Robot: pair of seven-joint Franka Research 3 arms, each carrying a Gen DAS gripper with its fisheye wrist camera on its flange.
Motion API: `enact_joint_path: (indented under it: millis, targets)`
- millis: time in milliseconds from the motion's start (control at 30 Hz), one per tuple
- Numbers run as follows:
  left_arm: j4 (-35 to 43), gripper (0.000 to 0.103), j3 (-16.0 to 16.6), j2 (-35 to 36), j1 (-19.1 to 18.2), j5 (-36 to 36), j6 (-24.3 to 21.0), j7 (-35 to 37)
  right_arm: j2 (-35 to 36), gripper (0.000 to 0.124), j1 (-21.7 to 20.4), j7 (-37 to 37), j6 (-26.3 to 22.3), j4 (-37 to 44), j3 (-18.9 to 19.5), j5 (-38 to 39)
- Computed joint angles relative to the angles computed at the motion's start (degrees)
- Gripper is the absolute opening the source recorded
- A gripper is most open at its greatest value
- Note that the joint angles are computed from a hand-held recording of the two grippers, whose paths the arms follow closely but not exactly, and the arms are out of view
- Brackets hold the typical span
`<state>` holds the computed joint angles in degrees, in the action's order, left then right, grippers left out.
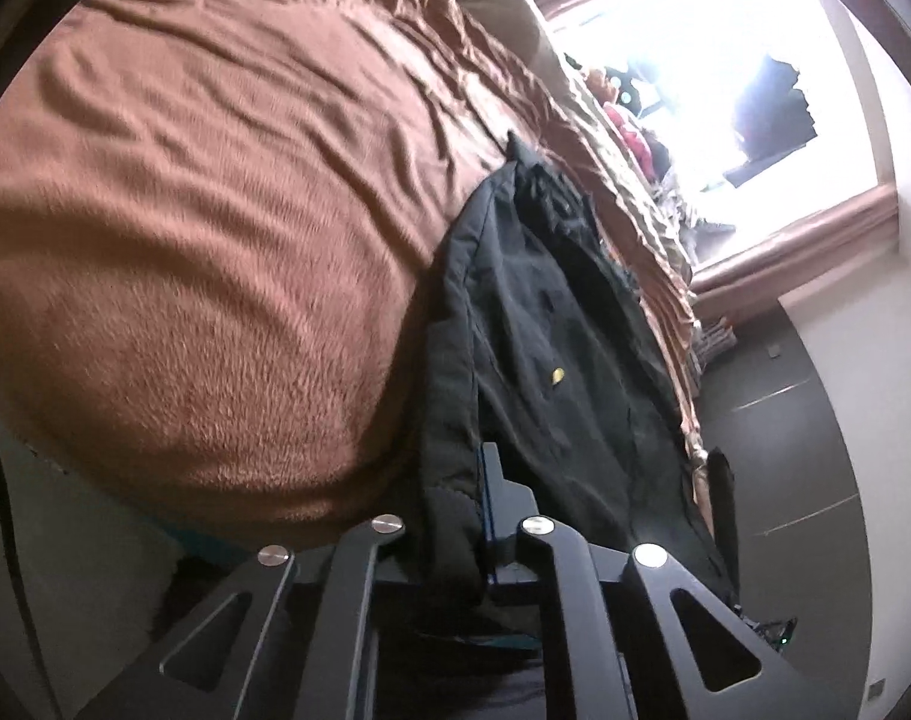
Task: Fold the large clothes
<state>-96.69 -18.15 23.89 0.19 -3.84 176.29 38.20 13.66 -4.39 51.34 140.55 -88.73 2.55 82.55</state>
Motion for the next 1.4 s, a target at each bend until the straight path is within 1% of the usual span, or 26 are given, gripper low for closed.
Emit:
enact_joint_path:
  millis: [67, 100, 167, 367, 567, 633, 700, 733, 767, 800, 833, 867, 900, 967, 1033, 1167, 1267, 1367, 1400]
  targets:
    - [-0.91, 0.005, -0.12, -0.99, 0.20, -0.07, 1.42, -0.12, -1.52, 0.000, 0.44, -0.12, 0.79, -0.86, 0.23, -0.54]
    - [-0.99, 0.005, -0.11, -1.33, 0.28, 0.11, 1.50, -0.10, -0.50, 0.000, 1.10, 0.33, 1.33, 0.57, 0.16, -1.11]
    - [-1.08, 0.004, 1.07, -2.24, -0.51, 0.89, 1.66, -0.81, -0.49, 0.000, 1.23, 0.42, 1.20, 1.26, 0.23, -1.49]
    - [-3.87, 0.004, 1.56, -6.37, -0.32, 1.74, 5.38, -2.28, -1.88, 0.000, 1.40, -1.39, 1.15, 2.09, 0.46, -0.85]
    - [-8.36, 0.004, 4.54, -12.00, -2.34, 3.98, 8.71, -6.30, -4.78, 0.000, 1.42, -6.17, -0.55, 0.35, -0.34, 2.88]
    - [-10.89, 0.004, 6.76, -14.65, -4.15, 5.45, 9.71, -8.23, -6.25, 0.000, 1.64, -7.57, -1.21, -1.05, -0.94, 4.05]
    - [-12.75, 0.004, 10.04, -16.73, -7.11, 7.64, 10.46, -10.61, -8.31, 0.000, 1.85, -9.37, -2.04, -3.65, -1.66, 5.45]
    - [-13.59, 0.004, 13.36, -17.84, -10.15, 9.70, 10.46, -12.83, -8.61, 0.000, 2.10, -10.04, -2.36, -4.12, -2.13, 5.89]
    - [-14.66, 0.004, 18.17, -19.19, -14.43, 13.55, 10.37, -16.69, -9.85, 0.000, 2.21, -11.00, -2.91, -5.54, -2.57, 6.70]
    - [-15.53, 0.004, 21.67, -20.33, -17.39, 17.90, 10.30, -20.90, -10.10, 0.000, 2.49, -11.82, -3.14, -6.21, -3.00, 7.42]
    - [-16.19, 0.004, 24.76, -21.48, -19.77, 24.11, 10.19, -26.64, -11.06, 0.000, 2.62, -12.46, -3.58, -7.43, -3.45, 8.01]
    - [-16.40, 0.004, 26.60, -22.37, -20.86, 30.92, 10.04, -32.83, -11.69, 0.000, 2.78, -13.08, -3.95, -8.44, -3.94, 8.59]
    - [-16.46, 0.004, 27.16, -23.26, -20.75, 38.05, 9.92, -39.32, -12.13, 0.000, 3.01, -13.57, -4.11, -9.21, -4.32, 9.05]
    - [-16.43, 0.004, 25.78, -24.68, -18.58, 48.35, 9.78, -48.73, -13.08, 0.000, 3.30, -14.60, -4.85, -10.76, -5.13, 10.19]
    - [-16.38, 0.004, 23.33, -25.90, -15.73, 55.85, 9.64, -55.65, -13.84, 0.000, 3.40, -15.72, -5.69, -12.02, -5.85, 11.28]
    - [-16.14, 0.004, 16.44, -28.79, -7.98, 71.31, 9.53, -70.95, -16.01, 0.000, 3.63, -17.45, -6.84, -14.70, -7.12, 12.50]
    - [-16.50, 0.004, 12.04, -31.09, -3.53, 78.31, 9.13, -78.48, -17.27, 0.000, 3.84, -18.27, -7.78, -16.15, -7.95, 13.10]
    - [-17.74, 0.004, 8.59, -33.56, -0.10, 82.12, 8.80, -82.91, -18.66, 0.000, 4.22, -19.67, -8.43, -17.93, -8.59, 13.90]
    - [-17.96, 0.004, 6.92, -34.44, 1.73, 85.32, 8.88, -86.69, -18.92, 0.000, 4.34, -20.07, -8.69, -18.43, -8.79, 14.20]
